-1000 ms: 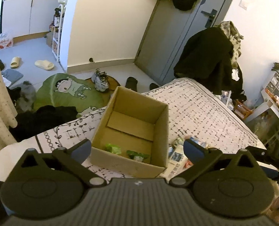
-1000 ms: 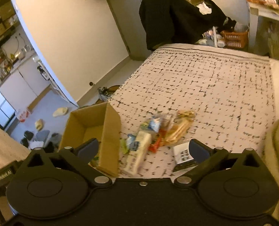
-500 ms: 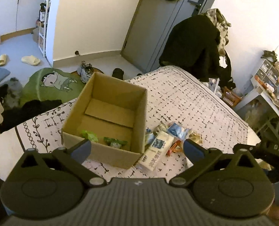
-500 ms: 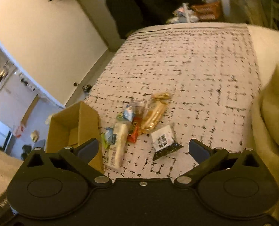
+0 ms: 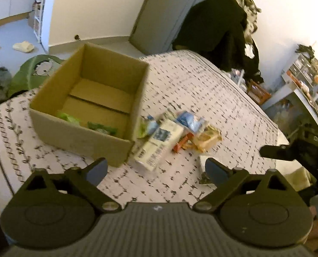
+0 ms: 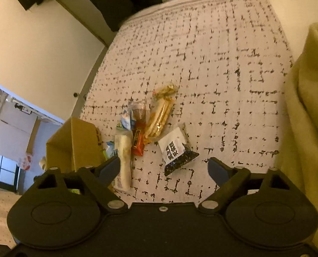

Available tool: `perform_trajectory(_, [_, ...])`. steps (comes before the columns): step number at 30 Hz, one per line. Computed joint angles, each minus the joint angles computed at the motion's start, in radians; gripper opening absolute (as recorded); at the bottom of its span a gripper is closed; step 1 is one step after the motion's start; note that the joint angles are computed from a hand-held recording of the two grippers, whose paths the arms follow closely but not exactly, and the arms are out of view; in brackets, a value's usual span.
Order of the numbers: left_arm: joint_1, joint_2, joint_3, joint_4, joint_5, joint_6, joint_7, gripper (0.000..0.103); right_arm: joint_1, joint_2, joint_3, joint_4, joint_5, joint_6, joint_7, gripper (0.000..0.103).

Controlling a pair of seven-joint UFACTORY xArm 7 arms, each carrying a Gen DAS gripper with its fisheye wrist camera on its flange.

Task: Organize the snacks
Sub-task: 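Move both grippers back toward the snack pile on the bed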

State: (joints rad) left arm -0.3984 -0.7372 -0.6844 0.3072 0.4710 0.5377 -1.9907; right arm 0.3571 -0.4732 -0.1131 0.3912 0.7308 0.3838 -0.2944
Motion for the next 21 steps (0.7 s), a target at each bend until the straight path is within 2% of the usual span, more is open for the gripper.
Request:
perform_trajectory(3, [0.065, 0.06, -0.038, 0.024, 0.047, -0.049, -0.017, 0.087, 0.01, 0.039, -0.016, 0.027, 0.022, 0.01, -0.022, 0.082])
perform_trajectory(7, [0.158, 0.141, -0.085, 0.059, 0.126, -0.107, -0.051, 0.07, -0.005, 0.087, -0.012, 0.056, 0.037, 0.009, -0.062, 0.082])
perform_trajectory(10, [0.235, 0.197, -0.128, 0.09, 0.205, -0.116, -0.085, 0.063, -0.018, 0.129, -0.004, 0.079, 0.053, 0.007, -0.093, 0.081])
perform_trajectory(14, [0.311, 0.291, -0.171, 0.146, 0.328, -0.078, -0.143, 0.056, -0.036, 0.185, 0.017, 0.108, 0.085, 0.023, -0.14, 0.077])
perform_trajectory(18, [0.366, 0.393, -0.199, 0.197, 0.467, -0.028, -0.234, 0.054, -0.062, 0.239, 0.063, 0.133, 0.079, 0.026, -0.152, 0.075])
perform_trajectory(21, [0.392, 0.489, -0.219, 0.242, 0.565, 0.031, -0.297, 0.054, -0.084, 0.293, 0.1, 0.16, 0.027, -0.009, -0.15, 0.072])
